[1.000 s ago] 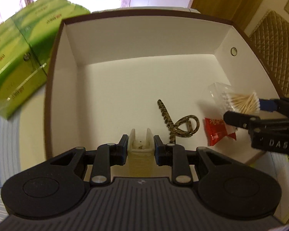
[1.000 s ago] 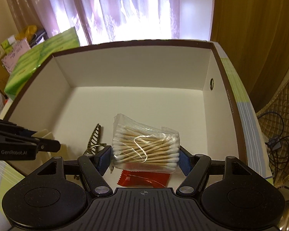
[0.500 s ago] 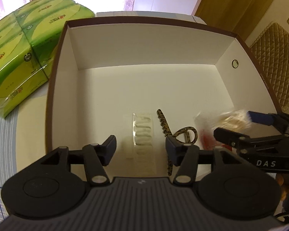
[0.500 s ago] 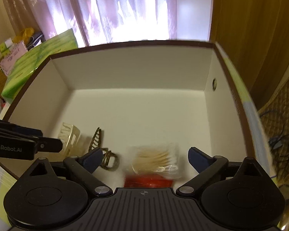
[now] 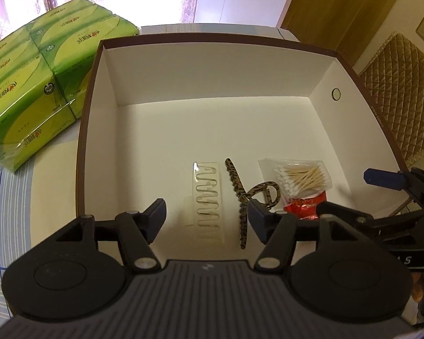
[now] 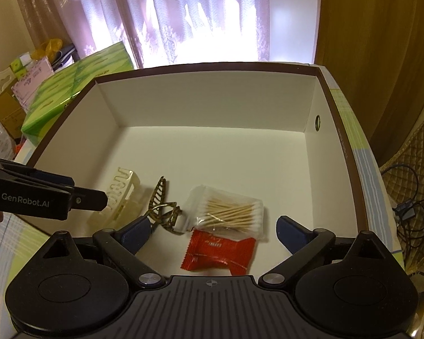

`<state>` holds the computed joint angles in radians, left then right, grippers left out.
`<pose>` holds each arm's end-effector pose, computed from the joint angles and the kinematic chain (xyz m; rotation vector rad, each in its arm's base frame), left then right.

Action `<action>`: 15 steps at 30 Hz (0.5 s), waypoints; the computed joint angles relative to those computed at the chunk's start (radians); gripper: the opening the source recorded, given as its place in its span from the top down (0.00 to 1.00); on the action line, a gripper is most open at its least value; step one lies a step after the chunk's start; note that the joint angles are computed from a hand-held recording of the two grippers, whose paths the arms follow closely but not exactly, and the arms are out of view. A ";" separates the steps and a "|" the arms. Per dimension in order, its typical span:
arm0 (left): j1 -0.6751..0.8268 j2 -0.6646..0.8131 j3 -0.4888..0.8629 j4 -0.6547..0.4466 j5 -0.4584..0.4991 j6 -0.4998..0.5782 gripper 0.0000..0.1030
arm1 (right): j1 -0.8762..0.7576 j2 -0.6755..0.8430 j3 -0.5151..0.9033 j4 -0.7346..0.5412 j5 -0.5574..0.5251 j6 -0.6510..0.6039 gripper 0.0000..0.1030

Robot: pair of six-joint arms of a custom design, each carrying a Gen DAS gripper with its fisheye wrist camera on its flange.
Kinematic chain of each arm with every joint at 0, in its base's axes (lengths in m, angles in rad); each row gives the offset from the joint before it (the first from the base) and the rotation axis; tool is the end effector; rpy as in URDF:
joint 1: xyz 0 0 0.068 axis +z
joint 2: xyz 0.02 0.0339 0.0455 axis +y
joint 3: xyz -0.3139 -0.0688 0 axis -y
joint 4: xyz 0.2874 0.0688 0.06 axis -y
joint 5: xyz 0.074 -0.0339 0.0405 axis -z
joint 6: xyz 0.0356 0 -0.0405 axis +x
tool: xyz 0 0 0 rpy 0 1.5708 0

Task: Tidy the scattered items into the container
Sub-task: 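Lower both items into the box and open both tools, then raise both tools from the box and move toward the remaining items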

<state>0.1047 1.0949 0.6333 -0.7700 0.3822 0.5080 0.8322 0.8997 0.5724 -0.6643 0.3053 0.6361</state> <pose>0.1962 0.0073 0.2173 0.6248 2.6121 -0.3565 0.1259 0.1224 0.2334 -0.1310 2.5046 0.2140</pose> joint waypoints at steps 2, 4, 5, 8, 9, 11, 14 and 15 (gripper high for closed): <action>0.000 -0.014 -0.002 -0.010 0.000 0.002 0.40 | 0.016 -0.003 0.002 -0.009 0.010 0.014 0.03; 0.001 -0.031 -0.005 -0.018 -0.001 0.007 0.39 | 0.031 -0.005 0.007 -0.018 0.021 0.027 0.03; 0.002 -0.041 -0.007 -0.023 -0.001 0.010 0.39 | 0.037 -0.006 0.011 -0.022 0.024 0.032 0.03; 0.009 -0.065 -0.008 -0.038 0.003 0.017 0.36 | 0.062 -0.008 0.020 -0.032 0.043 0.052 0.03; 0.013 -0.073 -0.008 -0.045 0.006 0.019 0.36 | 0.068 -0.013 0.022 -0.039 0.050 0.055 0.03; 0.023 -0.091 -0.005 -0.062 0.013 0.029 0.35 | 0.084 -0.017 0.029 -0.052 0.067 0.065 0.03; 0.042 -0.118 0.000 -0.086 0.025 0.045 0.35 | 0.114 -0.022 0.043 -0.071 0.096 0.086 0.03; 0.051 -0.127 0.002 -0.096 0.030 0.052 0.35 | 0.127 -0.027 0.047 -0.079 0.106 0.095 0.03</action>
<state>0.1558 0.9683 0.6353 -0.8659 0.4123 0.5605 0.9590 0.8728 0.6189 -0.7437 0.4116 0.7314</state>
